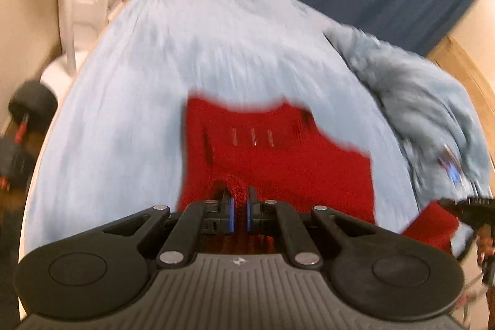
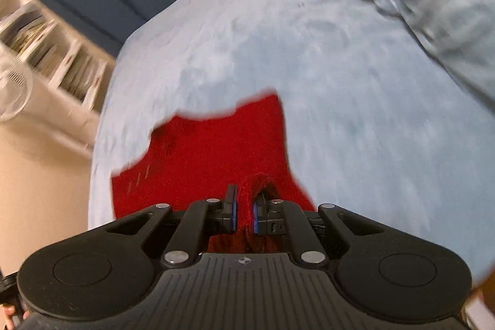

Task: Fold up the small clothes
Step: 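Lift the held hem with both grippers and fold it toward the collar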

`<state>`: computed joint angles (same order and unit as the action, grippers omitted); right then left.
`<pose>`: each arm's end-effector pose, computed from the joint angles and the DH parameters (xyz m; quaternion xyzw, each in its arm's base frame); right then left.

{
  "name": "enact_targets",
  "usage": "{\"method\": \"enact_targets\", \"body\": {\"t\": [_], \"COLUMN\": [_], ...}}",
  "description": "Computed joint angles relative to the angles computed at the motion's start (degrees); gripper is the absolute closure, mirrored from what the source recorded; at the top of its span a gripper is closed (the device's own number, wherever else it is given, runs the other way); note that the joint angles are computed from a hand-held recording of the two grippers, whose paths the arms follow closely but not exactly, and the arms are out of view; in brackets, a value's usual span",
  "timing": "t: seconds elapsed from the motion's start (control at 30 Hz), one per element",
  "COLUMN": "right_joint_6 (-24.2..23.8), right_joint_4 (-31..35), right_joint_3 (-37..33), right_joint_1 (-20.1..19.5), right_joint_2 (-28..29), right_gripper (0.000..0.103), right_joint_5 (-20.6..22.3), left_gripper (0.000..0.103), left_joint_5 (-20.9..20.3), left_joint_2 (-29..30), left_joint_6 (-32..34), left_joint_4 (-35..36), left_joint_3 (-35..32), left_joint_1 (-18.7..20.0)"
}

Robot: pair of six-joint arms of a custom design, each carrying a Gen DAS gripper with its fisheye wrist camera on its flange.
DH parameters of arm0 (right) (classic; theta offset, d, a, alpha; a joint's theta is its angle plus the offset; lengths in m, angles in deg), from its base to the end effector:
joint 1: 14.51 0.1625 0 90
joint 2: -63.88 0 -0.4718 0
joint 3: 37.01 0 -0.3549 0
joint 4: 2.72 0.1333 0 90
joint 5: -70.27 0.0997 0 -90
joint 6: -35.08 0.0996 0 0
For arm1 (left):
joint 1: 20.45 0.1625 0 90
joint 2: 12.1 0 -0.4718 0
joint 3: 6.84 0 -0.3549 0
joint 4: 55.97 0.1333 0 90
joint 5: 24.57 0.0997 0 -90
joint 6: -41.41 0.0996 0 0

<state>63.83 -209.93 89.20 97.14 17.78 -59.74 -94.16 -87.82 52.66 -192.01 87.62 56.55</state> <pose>0.2539 -0.4519 0.1521 -0.1638 -0.8824 0.4086 0.1662 0.0324 -0.6067 0.4685 0.1600 0.9438 -0.2349 0.1686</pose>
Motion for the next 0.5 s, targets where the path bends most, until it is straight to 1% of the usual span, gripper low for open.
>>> {"method": "enact_targets", "body": {"t": [0.07,0.1,0.13,0.17,0.2,0.23,0.27,0.3,0.33,0.37,0.4,0.47,0.5], "right_joint_6": [-0.67,-0.43,0.55,0.68,-0.47,-2.88,-5.76,-7.68,-9.13,-10.16,-11.90,-15.49,-16.69], "right_joint_4": [5.85,7.90,8.68,7.11,3.15,-2.61,-7.78,-10.85,-12.55,-13.32,-14.85,-17.68,-18.61], "right_joint_3": [-7.59,-10.36,-12.89,-13.97,-14.37,-13.97,-13.00,-11.87,-10.68,-10.13,-9.82,-10.49,-11.28], "right_joint_1": [-4.38,-5.90,-7.42,-8.39,-9.13,-9.69,-10.45,-11.21,-12.04,-12.52,-13.01,-13.43,-13.38], "right_joint_2": [1.16,2.01,3.22,4.44,5.93,7.52,8.75,9.51,10.23,11.03,12.15,14.46,15.51], "right_gripper": [0.091,0.090,0.075,0.047,0.038,0.036,0.036,0.035,0.035,0.035,0.035,0.035,0.035], "right_joint_5": [0.93,0.69,0.04,-1.11,-2.19,-2.62,-1.74,-0.23,1.08,1.46,1.88,2.85,3.08], "left_gripper": [0.095,0.089,0.086,0.084,0.073,0.049,0.035,0.011,0.003,0.003,0.003,0.003,0.003], "left_joint_5": [2.35,3.54,4.11,4.78,6.39,9.19,10.85,11.43,11.88,11.57,10.37,8.16,7.26], "left_joint_2": [7.62,11.97,15.17,18.35,20.71,22.26,23.10,23.60,23.92,24.07,24.12,23.78,23.26], "left_joint_6": [-0.25,-2.08,-3.75,-7.16,-10.50,-11.44,-9.98,-7.23,-4.49,-2.50,-0.91,0.01,0.97], "left_joint_4": [-3.19,-3.66,-2.85,-0.08,0.70,-0.92,-4.94,-9.37,-13.29,-15.76,-16.45,-13.95,-13.77], "left_joint_3": [-6.91,-11.46,-15.32,-19.78,-22.45,-23.45,-22.98,-21.96,-20.91,-20.10,-19.75,-19.32,-18.28], "left_joint_1": [0.22,0.93,1.71,2.63,3.27,3.37,3.29,3.39,3.52,3.71,4.04,4.57,4.88]}}
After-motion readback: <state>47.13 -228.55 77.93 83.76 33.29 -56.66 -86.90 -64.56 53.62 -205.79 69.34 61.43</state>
